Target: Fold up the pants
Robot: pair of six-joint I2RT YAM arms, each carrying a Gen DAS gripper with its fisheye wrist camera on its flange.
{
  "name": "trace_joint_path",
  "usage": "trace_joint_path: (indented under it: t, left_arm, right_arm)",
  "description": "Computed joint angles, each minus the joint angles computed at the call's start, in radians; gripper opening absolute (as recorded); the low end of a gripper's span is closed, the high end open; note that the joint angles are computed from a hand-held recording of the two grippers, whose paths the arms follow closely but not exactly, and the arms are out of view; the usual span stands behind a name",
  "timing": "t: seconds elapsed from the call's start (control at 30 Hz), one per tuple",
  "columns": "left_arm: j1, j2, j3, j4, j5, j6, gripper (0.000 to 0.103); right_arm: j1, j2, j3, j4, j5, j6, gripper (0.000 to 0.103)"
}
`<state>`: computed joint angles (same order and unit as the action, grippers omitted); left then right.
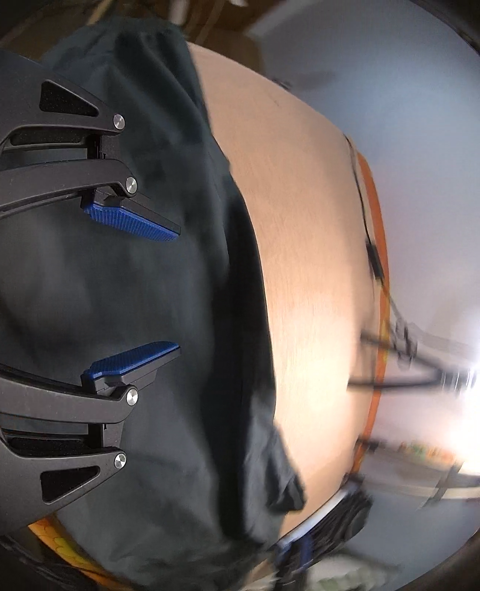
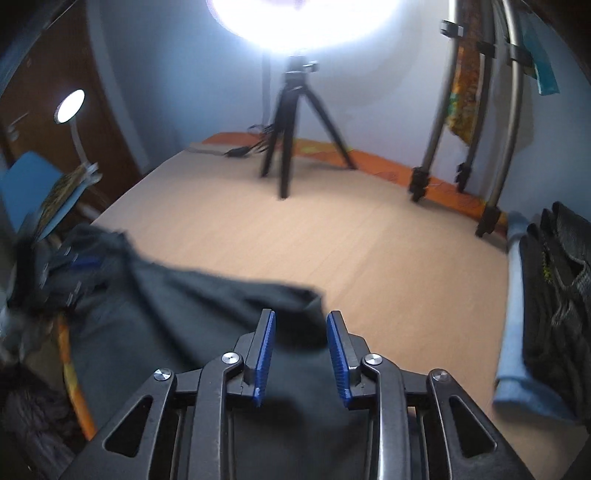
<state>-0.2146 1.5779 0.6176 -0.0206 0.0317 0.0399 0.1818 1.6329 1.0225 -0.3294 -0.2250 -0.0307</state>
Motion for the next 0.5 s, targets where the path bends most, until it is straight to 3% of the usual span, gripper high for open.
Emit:
trace_joint_path:
  t: [0.1,0.17,0.3,0.37,0.4,0.43,0.5]
  left_arm:
    - [0.097,-0.021,-0.016,-0.002,0.034,-0.003,0.056]
    - [0.162,-0.044,-0.034,0.009,0.008,0.026,0.056]
    - [0.315,-0.027,-0.032,0.013,0.060,0.036,0.056]
    - [0.374,-0.007,-0.031,0.019,0.074,0.055,0.056]
    - [0.397,0.001,-0.030,0.020,0.077,0.065,0.056]
    - [0.415,0.020,-0.017,0.018,0.075,0.076,0.056]
    - [0.432,0.043,-0.009,0.021,0.048,0.086,0.056]
  right_arm:
    - [0.034,0.011,-0.008,0.009,0.089,-0.037,0.034]
    - [0.022,0.059,0.028,-0.002,0.087,-0.039,0.036]
    - [0.003,0.200,0.136,-0.026,0.093,-0.026,0.037]
    - [0.005,0.249,0.172,-0.037,0.059,-0.027,0.022]
    - [0.010,0.266,0.185,-0.042,0.049,-0.033,0.007]
    - [0.019,0.278,0.196,-0.044,0.054,-0.035,0.001]
    - [0.042,0.286,0.205,-0.029,0.113,-0.043,0.000]
